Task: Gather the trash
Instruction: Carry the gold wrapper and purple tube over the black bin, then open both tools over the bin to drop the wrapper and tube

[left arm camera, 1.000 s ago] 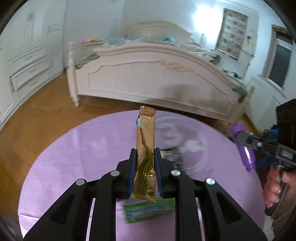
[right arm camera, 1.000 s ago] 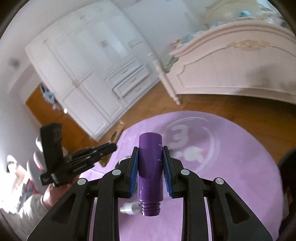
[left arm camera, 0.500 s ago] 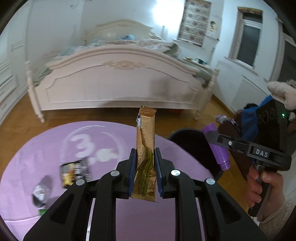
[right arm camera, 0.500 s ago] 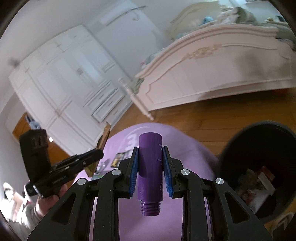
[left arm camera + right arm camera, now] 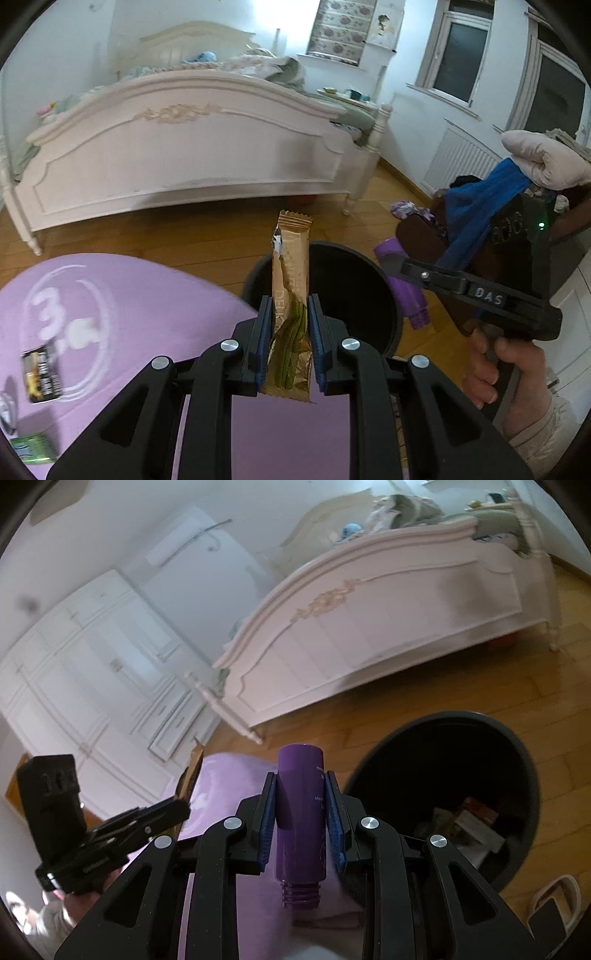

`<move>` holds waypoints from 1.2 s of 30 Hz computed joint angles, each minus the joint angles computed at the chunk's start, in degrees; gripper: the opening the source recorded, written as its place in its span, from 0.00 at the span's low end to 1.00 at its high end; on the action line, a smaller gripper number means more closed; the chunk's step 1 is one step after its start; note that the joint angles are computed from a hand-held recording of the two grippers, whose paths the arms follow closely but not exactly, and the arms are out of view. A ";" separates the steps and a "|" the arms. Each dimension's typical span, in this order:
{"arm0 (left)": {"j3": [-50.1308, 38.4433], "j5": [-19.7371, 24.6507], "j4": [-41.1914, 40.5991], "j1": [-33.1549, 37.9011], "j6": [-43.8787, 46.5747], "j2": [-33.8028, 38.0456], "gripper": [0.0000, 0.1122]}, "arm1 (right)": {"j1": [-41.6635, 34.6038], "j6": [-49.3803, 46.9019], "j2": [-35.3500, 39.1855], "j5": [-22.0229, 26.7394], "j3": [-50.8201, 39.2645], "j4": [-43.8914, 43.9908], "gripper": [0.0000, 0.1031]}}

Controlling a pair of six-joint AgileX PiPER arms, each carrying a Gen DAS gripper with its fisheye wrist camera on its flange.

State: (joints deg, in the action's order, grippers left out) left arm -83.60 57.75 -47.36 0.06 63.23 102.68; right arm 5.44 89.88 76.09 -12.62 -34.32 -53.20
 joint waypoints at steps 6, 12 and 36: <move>0.12 -1.26 0.32 -5.07 -1.78 2.33 0.18 | -8.39 -0.17 3.52 -7.85 3.61 -0.31 0.25; -0.86 -2.88 2.03 -8.76 -4.06 4.79 0.18 | -14.03 -1.07 7.73 -12.51 4.73 -1.08 0.25; 2.10 -7.49 1.11 -9.36 -3.33 3.18 0.65 | -12.86 -3.93 8.56 -10.73 6.30 4.90 0.65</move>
State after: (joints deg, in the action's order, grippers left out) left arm -81.50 50.26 -46.25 -9.30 59.90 105.86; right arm -7.42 85.95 84.65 -23.35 -28.03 -48.30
